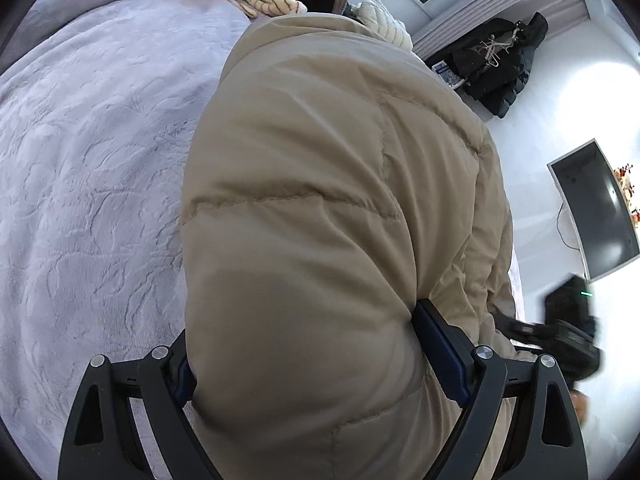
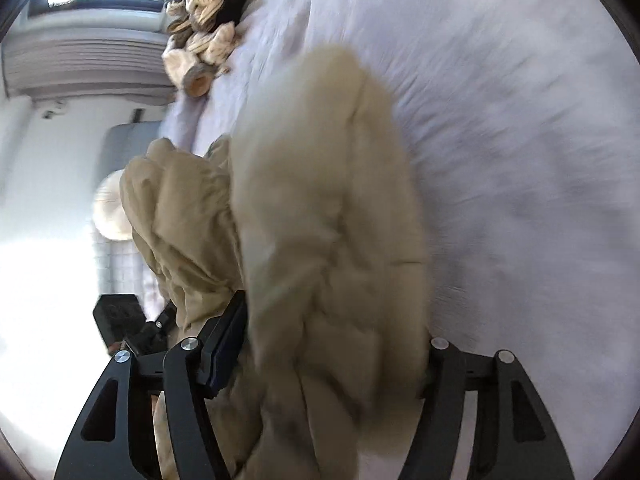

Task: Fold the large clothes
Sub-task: 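Lower the coat bundle onto the bed with both tools and press it flat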

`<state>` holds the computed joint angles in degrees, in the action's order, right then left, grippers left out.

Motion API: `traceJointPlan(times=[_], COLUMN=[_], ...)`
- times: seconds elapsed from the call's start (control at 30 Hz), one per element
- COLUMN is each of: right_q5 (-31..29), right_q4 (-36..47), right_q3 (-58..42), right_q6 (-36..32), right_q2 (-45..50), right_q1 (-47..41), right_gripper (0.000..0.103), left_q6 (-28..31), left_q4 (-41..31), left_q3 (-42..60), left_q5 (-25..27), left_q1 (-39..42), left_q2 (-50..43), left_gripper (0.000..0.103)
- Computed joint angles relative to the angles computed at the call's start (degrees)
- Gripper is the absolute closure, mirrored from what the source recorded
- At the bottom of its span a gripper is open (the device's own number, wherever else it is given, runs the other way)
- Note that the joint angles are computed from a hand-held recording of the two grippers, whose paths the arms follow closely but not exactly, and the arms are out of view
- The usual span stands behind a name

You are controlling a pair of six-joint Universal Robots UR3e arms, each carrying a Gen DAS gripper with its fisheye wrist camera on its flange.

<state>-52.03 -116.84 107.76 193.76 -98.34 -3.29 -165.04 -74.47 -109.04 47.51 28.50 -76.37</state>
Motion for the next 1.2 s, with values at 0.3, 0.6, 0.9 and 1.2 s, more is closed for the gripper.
traceJointPlan(times=[0.3,0.6,0.9,1.2], right_q5=[-4.1,-14.2,-8.4,3.9], right_q4=[13.0,5.1,-3.5,-8.3], right_q3=[-20.1,-6.2,8.0,21.3], right_q6=[-3.8,-0.6,-1.5,-6.5], right_q2=[-0.4,-2.4,-4.3,-6.5], right_q1=[5.8,8.8,2.3,-10.8], right_gripper=[0.085,0.1,0.103,0.103], left_q6=[-6.4,-0.4,-13.4,-15.2], left_q4=[5.1,-2.5,11.7,17.1], left_q3=[2.0,16.5,34.2,39.7], left_q5=[4.2,1.6,10.0,20.7], left_q1=[-5.0,-8.2,-26.3,-33.9], left_q2=[-0.6,3.4,-24.3,-35.0], left_gripper=[0.012,0.012,0.012,0.012])
